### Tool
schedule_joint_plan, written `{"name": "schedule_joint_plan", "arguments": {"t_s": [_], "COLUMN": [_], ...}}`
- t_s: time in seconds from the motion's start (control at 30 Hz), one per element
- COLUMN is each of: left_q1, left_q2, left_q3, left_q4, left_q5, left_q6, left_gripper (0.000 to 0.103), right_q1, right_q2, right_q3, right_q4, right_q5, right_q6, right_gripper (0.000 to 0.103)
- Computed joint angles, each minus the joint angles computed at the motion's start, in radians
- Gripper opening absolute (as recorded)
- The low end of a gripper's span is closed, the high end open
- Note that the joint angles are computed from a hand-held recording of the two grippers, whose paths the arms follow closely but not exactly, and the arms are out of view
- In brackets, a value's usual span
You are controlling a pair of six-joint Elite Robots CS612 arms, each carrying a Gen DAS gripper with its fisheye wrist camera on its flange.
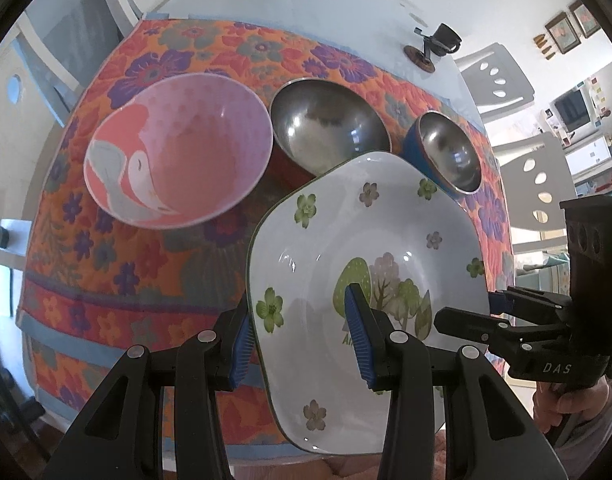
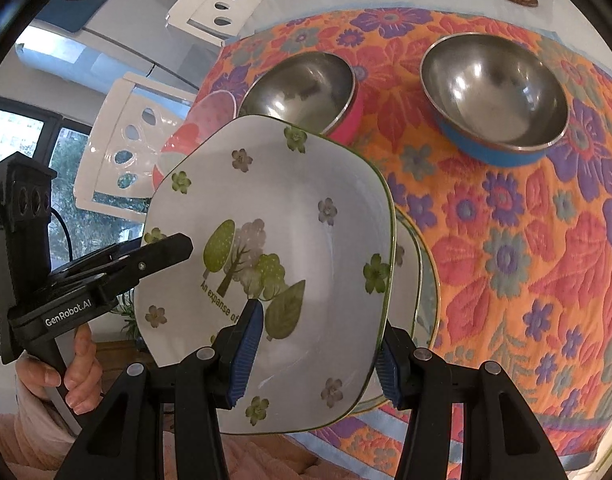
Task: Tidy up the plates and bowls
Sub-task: 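Lower the stacked plates onto the tablecloth beside the bowls with both grippers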
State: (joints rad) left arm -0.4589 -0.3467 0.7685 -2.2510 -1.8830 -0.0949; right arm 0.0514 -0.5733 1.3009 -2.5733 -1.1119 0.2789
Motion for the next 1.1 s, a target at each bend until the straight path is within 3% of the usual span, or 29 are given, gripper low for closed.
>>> {"name": "schedule_joint_plan", "arguments": {"t_s": [0.43, 1.1], "left_q1": [-0.007, -0.004], "left_q2": [-0.011, 0.039], "left_q3": [0.044, -0.042], "left_q4": [0.016, 0.118], "left_q5": [-0.002, -0.006], "left_q6": [0.019, 0.03], "left_gripper": [0.038, 0.038], "right_q1": [0.005, 0.033], "right_q2": [0.009, 0.078], "right_q3": [-0.001, -0.141], "right_q4": [0.034, 0.184], "right_q5": [-0.013, -0.064], "right_q6": [0.003, -0.024], "right_gripper": [0.051, 0.051]}}
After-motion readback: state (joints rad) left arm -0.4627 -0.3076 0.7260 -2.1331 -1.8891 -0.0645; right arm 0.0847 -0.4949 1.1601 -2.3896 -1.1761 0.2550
